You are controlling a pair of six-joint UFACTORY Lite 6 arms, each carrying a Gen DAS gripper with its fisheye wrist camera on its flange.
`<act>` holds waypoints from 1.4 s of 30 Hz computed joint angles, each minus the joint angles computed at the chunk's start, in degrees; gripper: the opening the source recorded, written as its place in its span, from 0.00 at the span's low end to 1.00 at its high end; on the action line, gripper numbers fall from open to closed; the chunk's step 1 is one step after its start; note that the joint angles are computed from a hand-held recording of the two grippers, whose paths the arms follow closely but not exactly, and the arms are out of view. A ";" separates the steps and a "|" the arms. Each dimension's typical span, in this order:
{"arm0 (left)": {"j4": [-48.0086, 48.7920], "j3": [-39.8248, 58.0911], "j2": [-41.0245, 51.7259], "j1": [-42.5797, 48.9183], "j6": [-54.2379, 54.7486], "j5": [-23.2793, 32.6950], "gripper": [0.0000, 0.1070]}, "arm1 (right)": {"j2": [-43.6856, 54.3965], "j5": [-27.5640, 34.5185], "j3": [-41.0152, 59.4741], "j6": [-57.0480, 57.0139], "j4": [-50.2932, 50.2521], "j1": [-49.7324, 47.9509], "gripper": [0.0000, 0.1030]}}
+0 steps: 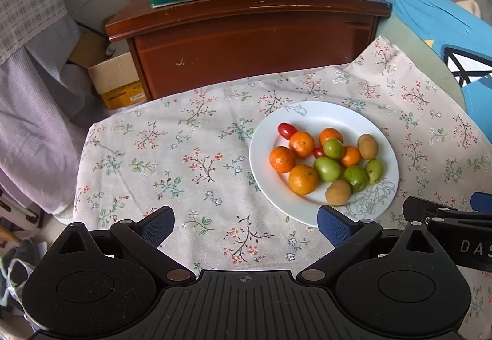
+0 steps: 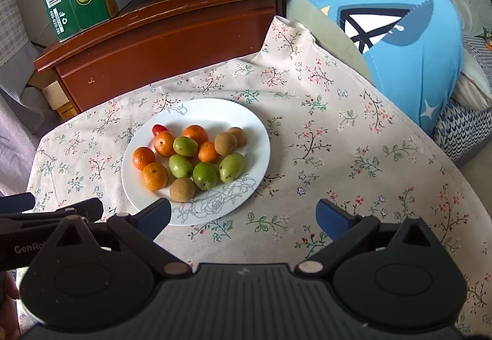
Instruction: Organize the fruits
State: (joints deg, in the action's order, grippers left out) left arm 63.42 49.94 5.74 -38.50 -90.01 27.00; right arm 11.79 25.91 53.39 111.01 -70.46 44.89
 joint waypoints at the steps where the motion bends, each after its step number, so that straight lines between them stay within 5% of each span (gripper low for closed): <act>1: -0.28 0.30 0.38 0.15 0.24 0.06 0.94 | 0.62 0.58 0.54 -0.01 -0.24 0.18 0.97; 42: -3.29 7.08 10.85 3.69 1.84 -0.07 0.93 | 12.20 1.32 11.17 -6.53 3.13 -1.27 0.97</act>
State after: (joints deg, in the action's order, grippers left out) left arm 60.13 57.03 16.60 -34.80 -88.18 26.94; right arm 23.99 27.22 64.56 104.48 -67.32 43.62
